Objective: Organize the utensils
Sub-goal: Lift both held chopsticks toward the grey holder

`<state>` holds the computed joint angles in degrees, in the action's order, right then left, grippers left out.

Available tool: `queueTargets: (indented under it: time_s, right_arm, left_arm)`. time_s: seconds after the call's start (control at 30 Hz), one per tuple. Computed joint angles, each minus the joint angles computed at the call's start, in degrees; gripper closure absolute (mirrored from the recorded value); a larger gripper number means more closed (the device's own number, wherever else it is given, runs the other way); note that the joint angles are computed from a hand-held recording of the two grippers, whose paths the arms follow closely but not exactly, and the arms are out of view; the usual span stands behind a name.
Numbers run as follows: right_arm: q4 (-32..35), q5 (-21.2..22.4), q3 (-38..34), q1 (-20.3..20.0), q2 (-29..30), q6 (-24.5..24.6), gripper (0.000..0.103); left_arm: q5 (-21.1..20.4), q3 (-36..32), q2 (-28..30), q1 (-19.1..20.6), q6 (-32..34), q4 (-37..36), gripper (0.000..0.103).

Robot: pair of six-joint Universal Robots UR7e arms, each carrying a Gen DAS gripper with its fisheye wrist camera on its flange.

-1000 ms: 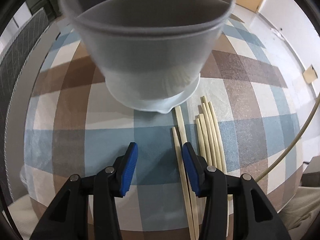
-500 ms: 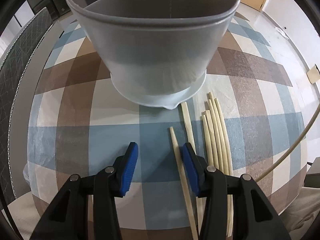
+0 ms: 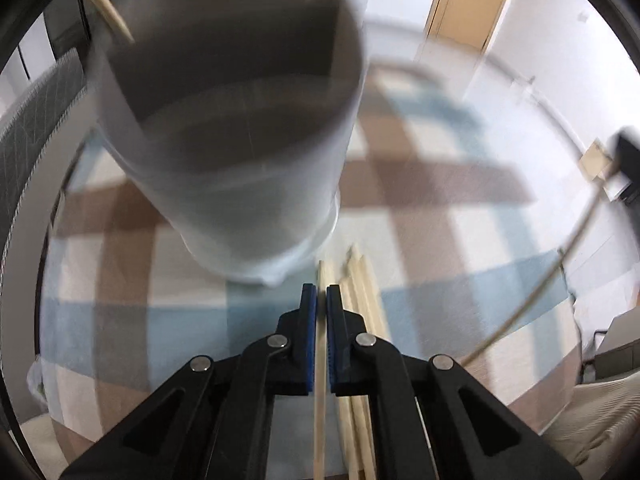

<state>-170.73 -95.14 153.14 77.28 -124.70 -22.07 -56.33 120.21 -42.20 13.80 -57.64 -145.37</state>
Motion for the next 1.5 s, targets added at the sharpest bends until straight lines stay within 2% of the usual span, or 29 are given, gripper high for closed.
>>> queueTargets:
  time_s: [0.17, 0.27, 0.4, 0.53, 0.73, 0.87, 1.0, 1.17, 1.37, 1.5]
  right_arm:
    - [-1.7, 0.9, 1.8, 1.6, -2.3, -2.6, 0.099]
    - [-5.7, -0.7, 3.5, 5.6, -2.3, -5.8, 0.099]
    - [-11.6, -3.9, 5.3, 11.9, -0.1, -8.9, 0.099]
    - [-12.5, -5.4, 6.2, 14.5, 0.3, -7.2, 0.099]
    - [-12.6, -6.1, 6.3, 15.7, 0.0, -5.4, 0.099]
    - [-11.4, -5.0, 6.1, 15.7, -1.2, -4.7, 0.099]
    - [-12.8, -6.0, 4.4, 18.4, 1.0, -3.9, 0.099]
    - [-14.5, -8.1, 0.1, 23.8, 5.3, -3.3, 0.099]
    - [-16.9, -10.0, -8.3, 29.5, 13.4, -3.3, 0.099]
    - [-18.5, -9.8, -13.0, 30.8, 18.6, -3.5, 0.099]
  left_arm:
    - [7.6, 4.2, -5.3, -4.8, 1.5, -6.7, 0.103]
    - [9.9, 5.8, -7.4, -6.6, 1.3, -7.7, 0.103]
    - [10.4, 6.7, -8.5, -6.9, 1.4, -7.9, 0.103]
    - [10.8, 8.4, -10.5, -7.5, 0.7, -6.7, 0.103]
    - [11.0, 10.0, -14.1, -9.0, -0.6, -5.0, 0.103]
    - [11.2, 10.0, -16.2, -8.9, -0.6, -4.0, 0.103]
    - [11.4, 8.9, -18.2, -8.2, 0.0, -3.2, 0.103]
    - [13.7, 6.0, -20.1, -7.0, 3.3, -3.5, 0.103]
    - [17.1, 1.5, -20.1, -4.5, 9.9, -7.5, 0.103]
    - [19.5, -0.9, -18.5, -2.3, 16.4, -12.8, 0.103]
